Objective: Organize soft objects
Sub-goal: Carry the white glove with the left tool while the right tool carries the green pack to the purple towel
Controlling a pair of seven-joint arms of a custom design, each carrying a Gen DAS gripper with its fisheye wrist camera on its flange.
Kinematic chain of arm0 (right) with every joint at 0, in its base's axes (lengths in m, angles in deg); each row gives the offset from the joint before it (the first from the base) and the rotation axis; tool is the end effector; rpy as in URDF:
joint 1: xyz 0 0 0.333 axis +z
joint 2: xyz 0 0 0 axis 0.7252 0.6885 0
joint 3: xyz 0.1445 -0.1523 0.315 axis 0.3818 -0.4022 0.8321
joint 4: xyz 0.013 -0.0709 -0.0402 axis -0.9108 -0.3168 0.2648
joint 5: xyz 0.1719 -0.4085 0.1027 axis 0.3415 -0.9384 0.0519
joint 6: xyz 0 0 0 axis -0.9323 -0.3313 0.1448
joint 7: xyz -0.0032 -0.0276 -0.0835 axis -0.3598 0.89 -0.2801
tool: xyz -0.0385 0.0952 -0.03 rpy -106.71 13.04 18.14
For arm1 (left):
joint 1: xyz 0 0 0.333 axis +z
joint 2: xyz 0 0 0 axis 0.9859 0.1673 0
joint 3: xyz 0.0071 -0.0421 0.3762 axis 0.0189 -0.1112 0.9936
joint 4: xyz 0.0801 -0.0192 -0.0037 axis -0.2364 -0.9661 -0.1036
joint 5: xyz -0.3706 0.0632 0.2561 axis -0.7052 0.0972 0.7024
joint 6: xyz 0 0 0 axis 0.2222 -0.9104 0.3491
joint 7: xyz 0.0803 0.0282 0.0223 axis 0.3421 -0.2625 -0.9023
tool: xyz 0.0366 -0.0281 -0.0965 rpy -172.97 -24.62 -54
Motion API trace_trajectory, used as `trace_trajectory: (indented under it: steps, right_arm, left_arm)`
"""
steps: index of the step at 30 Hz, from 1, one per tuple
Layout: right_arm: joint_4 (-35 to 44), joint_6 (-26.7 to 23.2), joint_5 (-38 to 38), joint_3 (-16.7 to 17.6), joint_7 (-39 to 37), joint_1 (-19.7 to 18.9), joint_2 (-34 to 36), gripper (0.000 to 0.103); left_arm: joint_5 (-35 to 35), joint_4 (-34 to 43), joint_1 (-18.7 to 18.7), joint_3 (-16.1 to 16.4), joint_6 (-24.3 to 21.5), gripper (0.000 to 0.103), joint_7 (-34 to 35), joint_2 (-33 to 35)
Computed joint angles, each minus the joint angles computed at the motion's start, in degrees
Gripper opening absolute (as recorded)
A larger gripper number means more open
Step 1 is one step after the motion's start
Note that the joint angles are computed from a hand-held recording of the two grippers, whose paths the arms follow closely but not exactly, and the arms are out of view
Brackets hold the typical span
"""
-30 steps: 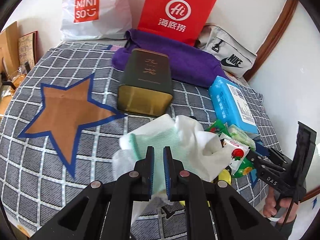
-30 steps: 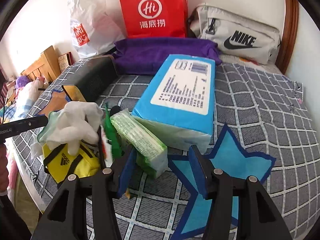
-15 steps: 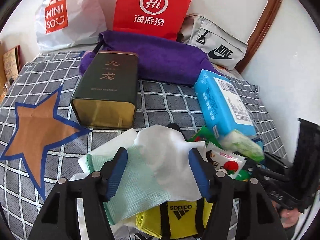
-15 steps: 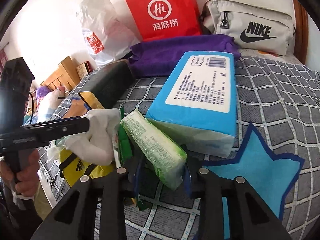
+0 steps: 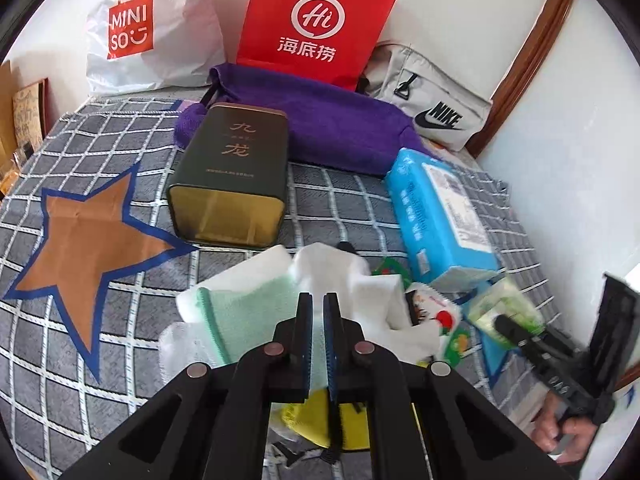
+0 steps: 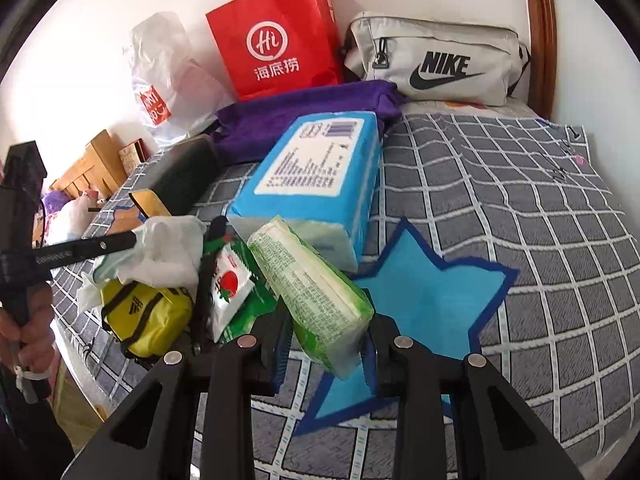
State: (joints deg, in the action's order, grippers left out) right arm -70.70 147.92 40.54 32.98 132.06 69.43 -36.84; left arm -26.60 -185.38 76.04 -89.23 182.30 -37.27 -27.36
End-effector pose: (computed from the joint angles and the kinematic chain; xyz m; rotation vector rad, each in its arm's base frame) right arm 0.5528 0.2462 0.4879 -2.0538 1.1885 -0.2227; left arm 0.4535 -0.2565 0.5447 -2.2303 1.5230 -0.8991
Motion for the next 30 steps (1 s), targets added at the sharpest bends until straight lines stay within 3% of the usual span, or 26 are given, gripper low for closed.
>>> trace_trajectory:
  steps: [2,5,6,9,12,13,15,17,24,30]
  right_arm:
    - [-0.5,0.0,0.5,0.0,-0.4,0.1,-0.2,0.03]
    - [-1.1,0.3,-0.5,0.2,0.0,0.2,-0.3,0.03]
    - [-1.2,0.7,-1.1,0.2,0.5,0.3,-0.2,0.03]
    - [-1.6,1.8,-3.2,0.4,2.1,0.4,-0.1,0.03]
    - [-1.8,1.7,-3.0,0.2,1.9,0.6,0.0,0.03]
    - [-1.8,1.8,-2.9,0.2,1.8,0.6,0.1,0.03]
    - [-1.8,1.7,-3.1,0.2,1.8,0.6,0.1,0.03]
    - [-1.9,1.3,-3.1,0.1,1.9,0.5,-0.1,0.03]
    - [-2.2,1.4,-1.6,-0.4,0.8,1.0,-1.3,0.03]
    - [-1.9,0.8,-2.3,-1.0,2.4,1.2,-2.4,0.03]
  left_arm:
    - [-1.3,1.0,-1.3,0.8,0.3,0.013,1.9,1.0]
    - [2.8,3.8,0.5,-1.6,-2.5,0.058,-0.3,2.9]
    - [4.9,4.6,1.0,-2.3,-3.3,0.06,-1.6,3.6]
    - [6.4,5.6,-0.6,-1.2,-2.3,0.06,-1.3,5.4]
    - [9.8,7.7,-0.9,-1.3,-6.5,0.056,-4.0,7.8]
    - [11.3,8.1,-1.2,-1.1,-7.3,0.05,-4.9,8.4]
    - [15.6,8.5,-1.5,-1.1,-8.8,0.019,-7.6,8.7]
    - [13.8,7.6,-3.2,1.1,-7.1,0.01,-6.3,8.2]
    - [11.6,3.4,-2.6,1.9,-3.8,0.009,-8.2,1.7]
    - [11.0,2.4,1.2,-1.3,-4.7,0.009,-9.6,-4.1]
